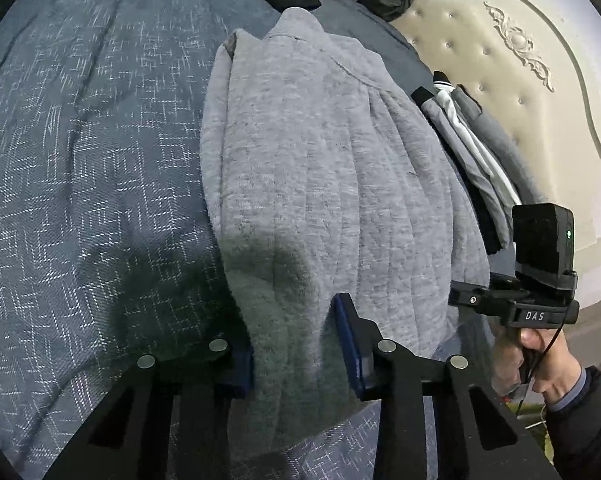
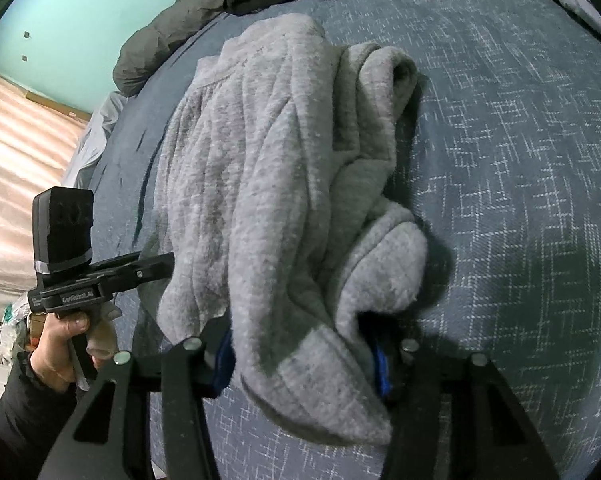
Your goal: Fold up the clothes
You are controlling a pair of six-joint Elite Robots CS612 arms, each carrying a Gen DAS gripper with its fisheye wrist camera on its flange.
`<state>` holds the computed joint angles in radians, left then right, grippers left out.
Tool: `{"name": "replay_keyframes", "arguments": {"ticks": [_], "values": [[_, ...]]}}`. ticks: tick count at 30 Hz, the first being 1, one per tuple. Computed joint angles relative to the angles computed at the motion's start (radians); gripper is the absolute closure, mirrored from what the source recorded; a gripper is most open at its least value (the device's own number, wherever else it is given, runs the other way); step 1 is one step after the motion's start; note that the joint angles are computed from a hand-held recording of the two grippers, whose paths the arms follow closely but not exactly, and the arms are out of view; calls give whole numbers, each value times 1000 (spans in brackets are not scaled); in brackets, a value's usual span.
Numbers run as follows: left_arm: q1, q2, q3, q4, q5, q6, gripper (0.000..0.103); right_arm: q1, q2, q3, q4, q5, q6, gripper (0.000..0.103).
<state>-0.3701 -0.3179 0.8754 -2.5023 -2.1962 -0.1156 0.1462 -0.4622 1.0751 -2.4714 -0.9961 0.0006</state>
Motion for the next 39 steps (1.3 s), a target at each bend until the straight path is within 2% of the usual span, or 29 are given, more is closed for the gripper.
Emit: {"name": "replay_keyframes", "arguments": {"ticks": [3,6,9,11,12,15,19,24,39], "values": [[11,6,-8,31,-7,5,50,5,8,-17,19,-10,-12,50],[14,16,-20,38,-25,0,50,0,22,-42,59,19,15,38],[13,18,-20,31,-29,-5,50,2,26,-50,70,15,0,37],[12,17,-17,22,-32,-12,53,3,21,-43,53,8,0,40],[12,14,-13,11,-34,-14,59,3,18,-36,40,8,3,44],[4,-3,9,-14,-3,0,66,6,4,-13,-3,-7,-1,54],[-3,-29,43,-71,40,-6,72,27,-20,10,-49,-88,-47,61],[-5,-58,66,-115,56,-7,74,28,-46,36,-111,-85,-67,66],[-35,-140,113,-166,75,24,74,7,-136,117,-198,-91,-107,71]]}}
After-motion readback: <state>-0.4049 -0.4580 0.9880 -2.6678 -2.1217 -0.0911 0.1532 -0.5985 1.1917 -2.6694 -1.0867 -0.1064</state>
